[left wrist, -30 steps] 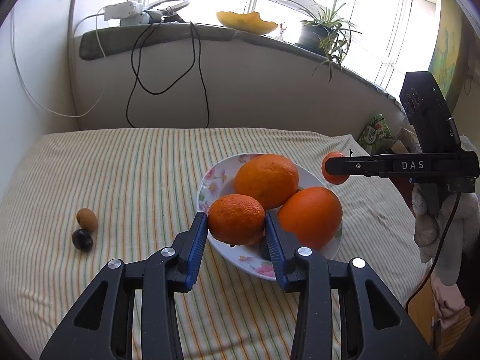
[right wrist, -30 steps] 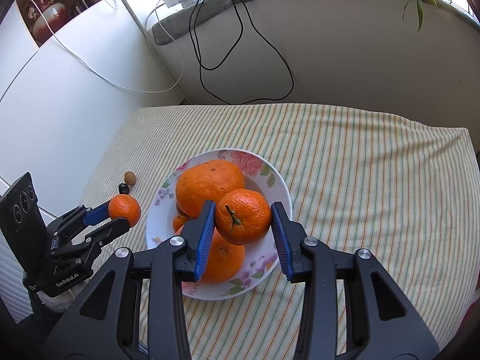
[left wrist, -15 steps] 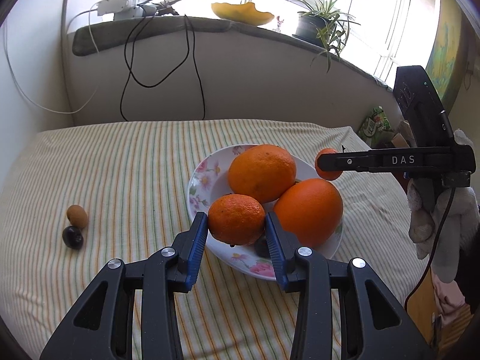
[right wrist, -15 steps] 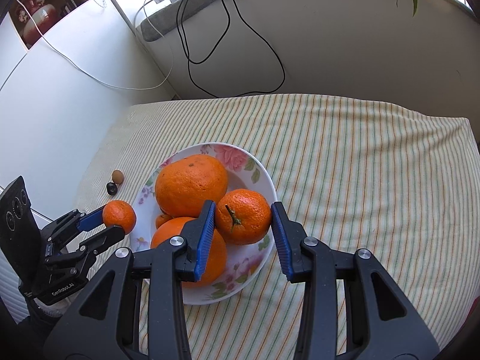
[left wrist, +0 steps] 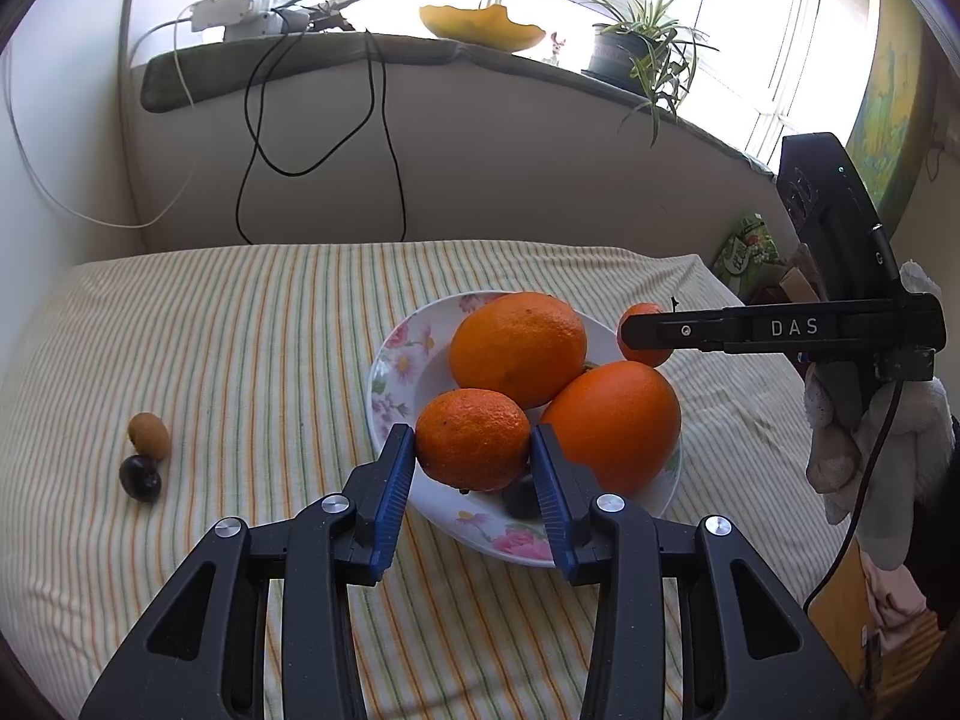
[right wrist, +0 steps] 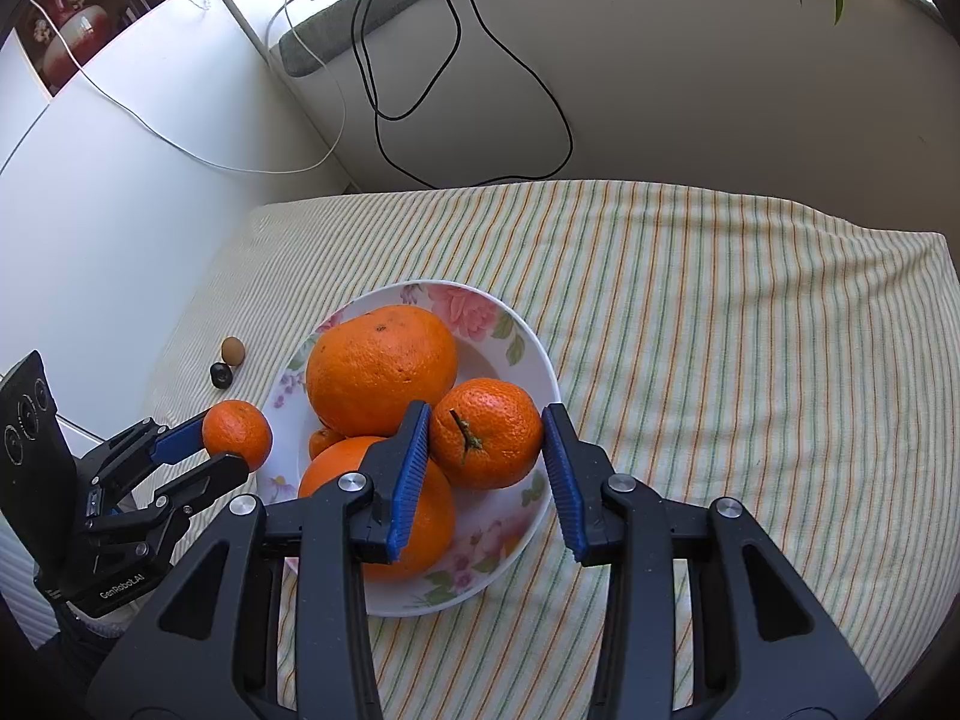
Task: Organize fruits
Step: 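Lower and release the stemmed tangerine from the right tool while the left tool releases its tangerine, then withdraw both open tools from the plate toward the kiwi and plum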
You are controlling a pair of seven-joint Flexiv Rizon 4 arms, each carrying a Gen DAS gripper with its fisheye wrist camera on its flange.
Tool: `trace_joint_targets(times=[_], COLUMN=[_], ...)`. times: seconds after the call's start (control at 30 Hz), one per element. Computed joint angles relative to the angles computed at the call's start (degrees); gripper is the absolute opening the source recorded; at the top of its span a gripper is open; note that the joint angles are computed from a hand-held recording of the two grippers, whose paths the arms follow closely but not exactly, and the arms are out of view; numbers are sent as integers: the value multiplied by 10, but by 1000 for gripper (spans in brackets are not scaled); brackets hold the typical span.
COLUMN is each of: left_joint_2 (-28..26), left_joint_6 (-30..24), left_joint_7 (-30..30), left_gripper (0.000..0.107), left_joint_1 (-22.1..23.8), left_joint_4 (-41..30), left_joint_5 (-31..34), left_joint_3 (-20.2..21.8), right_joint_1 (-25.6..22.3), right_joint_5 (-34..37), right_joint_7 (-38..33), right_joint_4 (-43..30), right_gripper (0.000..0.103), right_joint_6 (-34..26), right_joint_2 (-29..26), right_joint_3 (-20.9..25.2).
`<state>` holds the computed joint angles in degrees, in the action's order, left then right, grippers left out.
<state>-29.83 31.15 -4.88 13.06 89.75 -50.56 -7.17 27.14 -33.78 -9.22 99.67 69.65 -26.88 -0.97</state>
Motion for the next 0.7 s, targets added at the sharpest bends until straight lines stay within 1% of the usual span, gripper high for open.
trace_joint_targets(times=[0.17, 0.2, 0.23, 0.27, 0.3, 0.37, 0.47, 0.53, 0.7], left_joint_2=[-2, -2, -3, -1, 0, 1, 5, 7, 7], left_joint_6=[-1, -2, -3, -1, 2, -1, 4, 6, 7], left_joint_7=[-1, -1, -1, 1, 3, 5, 10, 12, 12], left_gripper=[39, 39, 42, 48, 49, 50, 57, 57, 58], left_joint_1=[0, 0, 0, 1, 1, 2, 1, 1, 0], left_joint_4=[-3, -4, -5, -2, 1, 0, 4, 6, 7], left_joint_5=[3, 4, 5, 1, -4, -6, -12, -15, -17], left_joint_3=[0, 0, 0, -1, -2, -2, -2, -1, 0], right_joint_1=[1, 2, 5, 8, 10, 8, 6, 8, 8], right_joint_5=[-1, -3, -9, -19, -26, -32, -40, -50, -65], right_joint_7=[-1, 0, 5, 13, 18, 23, 28, 38, 46], right_joint_4=[-3, -2, 0, 3, 5, 8, 9, 13, 13], right_gripper=[40, 43, 52, 56, 61, 62, 64, 69, 75], right_joint_6=[-6, -5, -3, 0, 2, 7, 7, 11, -2], right_joint_2=[-1, 0, 1, 3, 5, 8, 11, 14, 18], right_joint_3=[0, -1, -6, -13, -16, -17, -17, -21, -18])
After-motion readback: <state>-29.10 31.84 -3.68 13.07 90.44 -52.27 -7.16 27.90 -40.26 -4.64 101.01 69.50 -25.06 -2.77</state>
